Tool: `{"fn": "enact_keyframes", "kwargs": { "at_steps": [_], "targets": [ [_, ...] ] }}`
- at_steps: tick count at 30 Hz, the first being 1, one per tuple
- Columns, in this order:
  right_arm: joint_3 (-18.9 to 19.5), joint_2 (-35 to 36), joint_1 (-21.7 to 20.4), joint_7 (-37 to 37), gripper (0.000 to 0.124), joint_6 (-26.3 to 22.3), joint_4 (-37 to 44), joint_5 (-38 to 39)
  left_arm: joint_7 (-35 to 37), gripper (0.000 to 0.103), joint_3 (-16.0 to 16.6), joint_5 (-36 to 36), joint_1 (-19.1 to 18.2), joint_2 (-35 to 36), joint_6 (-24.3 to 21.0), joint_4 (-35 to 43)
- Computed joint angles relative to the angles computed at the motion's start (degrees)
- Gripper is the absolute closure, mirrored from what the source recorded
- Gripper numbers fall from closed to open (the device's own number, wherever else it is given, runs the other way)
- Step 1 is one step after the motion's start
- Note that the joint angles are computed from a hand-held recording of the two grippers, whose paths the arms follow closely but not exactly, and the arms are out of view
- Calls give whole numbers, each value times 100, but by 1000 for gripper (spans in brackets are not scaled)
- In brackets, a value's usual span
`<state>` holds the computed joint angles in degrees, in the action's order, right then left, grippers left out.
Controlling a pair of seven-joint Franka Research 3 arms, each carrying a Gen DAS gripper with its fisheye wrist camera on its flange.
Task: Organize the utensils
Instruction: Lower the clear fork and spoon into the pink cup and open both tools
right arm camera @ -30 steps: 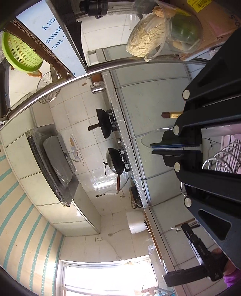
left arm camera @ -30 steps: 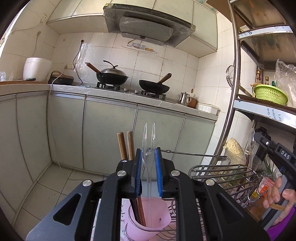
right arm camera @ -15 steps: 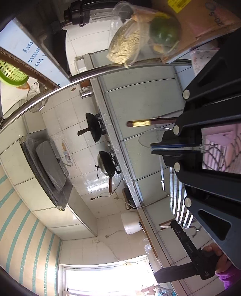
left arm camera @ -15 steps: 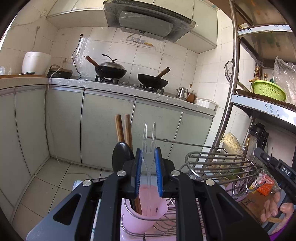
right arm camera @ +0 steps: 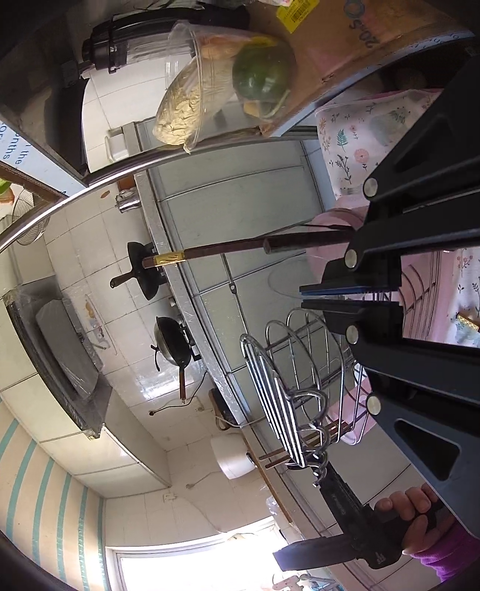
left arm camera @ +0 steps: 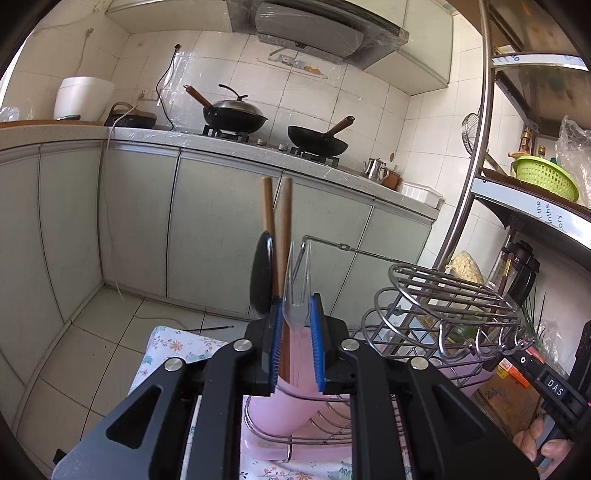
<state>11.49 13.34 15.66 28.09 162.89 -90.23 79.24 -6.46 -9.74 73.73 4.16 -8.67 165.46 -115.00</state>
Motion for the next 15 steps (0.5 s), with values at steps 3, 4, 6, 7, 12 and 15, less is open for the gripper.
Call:
{"fn": "enact_keyframes", "kwargs": {
  "at_steps": [3,4,6,7,12,15],
  "targets": [
    [-57,-38,11,341,121,-69,-72,-247,143,88,35,-230,-10,-43,6,-73],
    [-75,-48,10,456,121,-91,-93,-348,224,87,47,-326,-10,-52,39,-97],
    [-74,-114,-4,532,119,-92,-172,-399,386,80,52,-496,-4,-68,105,-129],
    [-67,-164,-19,486,118,-87,-230,-351,446,71,32,-554,0,-82,70,-139],
    [-129,-397,-19,337,110,-99,-474,-179,481,59,-44,-574,37,-168,-30,-214],
    [-197,-481,6,383,109,-70,-573,-179,452,59,-62,-615,69,-262,-18,-315]
  ]
}}
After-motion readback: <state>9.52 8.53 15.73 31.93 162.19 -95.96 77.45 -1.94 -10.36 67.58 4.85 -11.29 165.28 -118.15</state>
